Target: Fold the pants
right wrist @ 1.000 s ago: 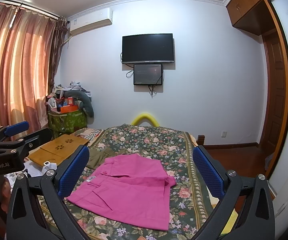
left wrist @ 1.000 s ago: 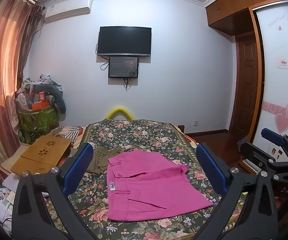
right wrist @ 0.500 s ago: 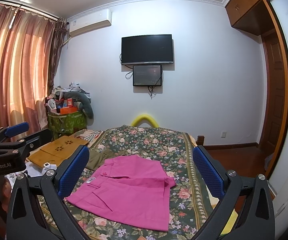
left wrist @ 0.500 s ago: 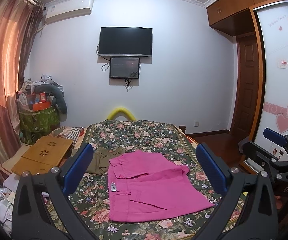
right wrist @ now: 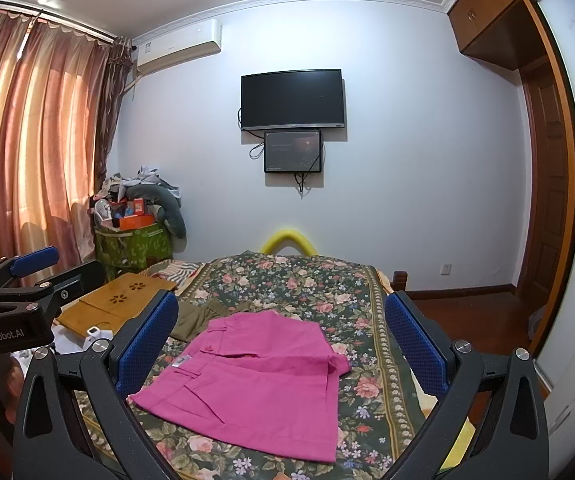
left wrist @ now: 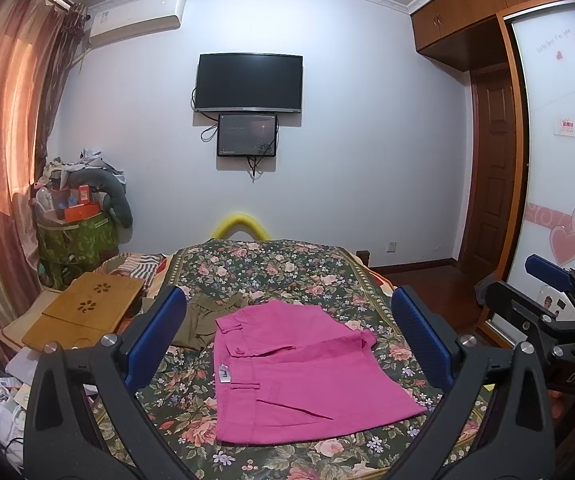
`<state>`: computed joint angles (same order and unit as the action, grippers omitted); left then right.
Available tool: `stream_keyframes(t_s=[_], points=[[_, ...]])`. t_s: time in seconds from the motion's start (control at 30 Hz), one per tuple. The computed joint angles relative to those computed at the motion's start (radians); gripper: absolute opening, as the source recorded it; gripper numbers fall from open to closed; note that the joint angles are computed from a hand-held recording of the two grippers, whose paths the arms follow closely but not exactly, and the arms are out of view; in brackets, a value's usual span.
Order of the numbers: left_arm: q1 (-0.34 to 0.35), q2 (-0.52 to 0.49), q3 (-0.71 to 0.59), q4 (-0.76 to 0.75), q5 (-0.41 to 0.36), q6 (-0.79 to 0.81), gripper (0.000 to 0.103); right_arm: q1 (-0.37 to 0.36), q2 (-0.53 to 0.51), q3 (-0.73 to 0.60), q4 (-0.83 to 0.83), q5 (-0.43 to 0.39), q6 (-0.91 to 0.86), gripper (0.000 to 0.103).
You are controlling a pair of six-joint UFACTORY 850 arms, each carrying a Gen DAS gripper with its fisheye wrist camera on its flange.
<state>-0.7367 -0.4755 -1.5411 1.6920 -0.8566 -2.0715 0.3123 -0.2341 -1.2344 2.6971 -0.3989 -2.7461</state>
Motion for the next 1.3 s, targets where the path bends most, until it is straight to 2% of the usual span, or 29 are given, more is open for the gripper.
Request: stream_keyframes(t_s=[0.93,1.1,1.3], points=[[0.014,-0.015,-0.016,-0.014,0.010,0.010,0.103,0.000,-0.014,-0.005,0.004,0.007,-0.009,0.103],[0.047,-0.049,-0.049,-0.064,0.062,0.063,0.103,-0.001,-0.062,-0.048,0.028,0.051,-0.030,0.103],[0.115,-0.137,-0.150,-0.204,0.151,0.188,0.103,-0.014,-0.160,-0.143,-0.084,0.130,0.080,0.103]])
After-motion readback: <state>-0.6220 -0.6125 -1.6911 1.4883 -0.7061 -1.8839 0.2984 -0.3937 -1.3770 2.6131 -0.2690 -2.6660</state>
